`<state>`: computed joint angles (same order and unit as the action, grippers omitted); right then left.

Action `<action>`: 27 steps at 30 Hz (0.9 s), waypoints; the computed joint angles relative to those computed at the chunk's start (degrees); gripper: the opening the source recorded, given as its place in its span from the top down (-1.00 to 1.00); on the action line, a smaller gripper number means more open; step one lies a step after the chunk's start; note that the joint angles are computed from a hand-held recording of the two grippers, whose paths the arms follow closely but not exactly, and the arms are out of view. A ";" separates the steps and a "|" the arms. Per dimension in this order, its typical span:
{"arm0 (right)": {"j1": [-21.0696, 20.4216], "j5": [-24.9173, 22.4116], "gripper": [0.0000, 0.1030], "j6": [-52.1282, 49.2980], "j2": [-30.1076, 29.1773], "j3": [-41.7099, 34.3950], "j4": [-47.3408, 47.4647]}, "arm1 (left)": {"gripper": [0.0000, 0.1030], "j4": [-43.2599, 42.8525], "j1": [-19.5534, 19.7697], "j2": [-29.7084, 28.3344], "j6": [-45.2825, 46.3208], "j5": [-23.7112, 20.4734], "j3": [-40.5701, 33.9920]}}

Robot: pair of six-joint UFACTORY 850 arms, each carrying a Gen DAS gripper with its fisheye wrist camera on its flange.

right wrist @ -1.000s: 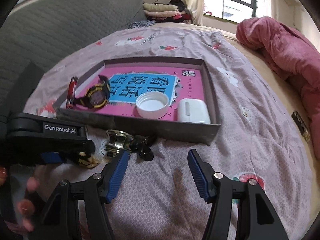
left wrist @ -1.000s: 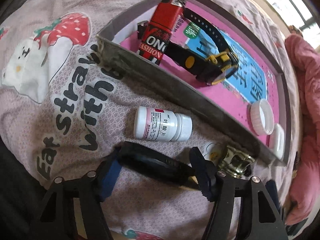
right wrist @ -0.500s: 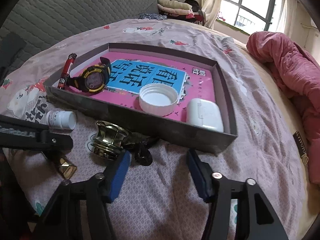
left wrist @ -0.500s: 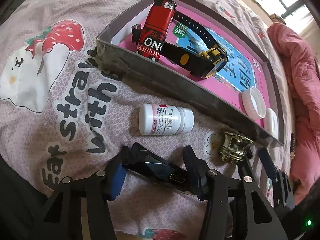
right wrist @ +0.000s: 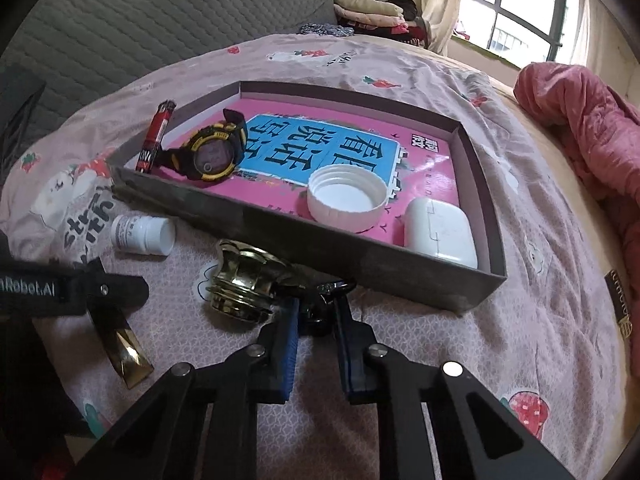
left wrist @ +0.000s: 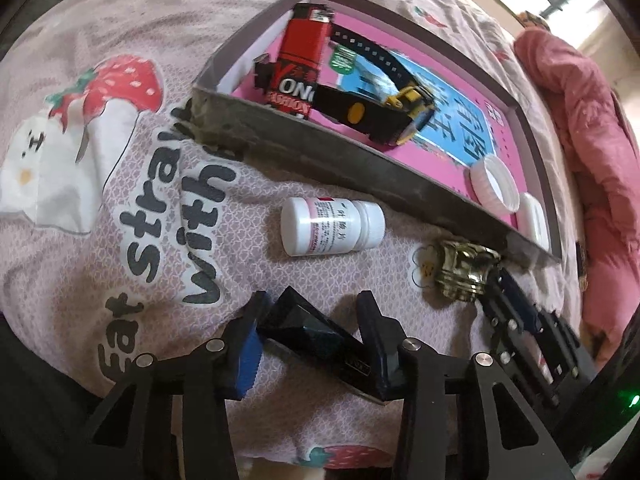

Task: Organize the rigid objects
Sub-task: 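Move left gripper to the black gold-tipped case while right gripper approaches the black hair clip, then close left gripper on the black case while right gripper grips the black hair clip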

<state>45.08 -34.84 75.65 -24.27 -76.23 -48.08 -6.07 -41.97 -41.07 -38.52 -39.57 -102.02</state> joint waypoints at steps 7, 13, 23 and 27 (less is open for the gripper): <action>-0.42 0.27 0.66 -1.16 -0.21 -0.38 1.79 | 0.12 -3.13 0.49 1.92 0.76 2.11 2.59; -0.85 1.48 0.66 -0.36 0.48 0.42 2.50 | -0.03 -4.71 0.21 3.39 -1.69 0.55 3.93; -1.02 1.89 0.66 0.24 0.88 0.64 2.23 | -0.11 -8.75 0.52 3.71 -4.23 -0.02 4.80; -1.01 1.94 0.66 0.43 0.90 0.65 1.88 | -0.12 -10.72 0.74 2.97 -5.89 -0.92 4.16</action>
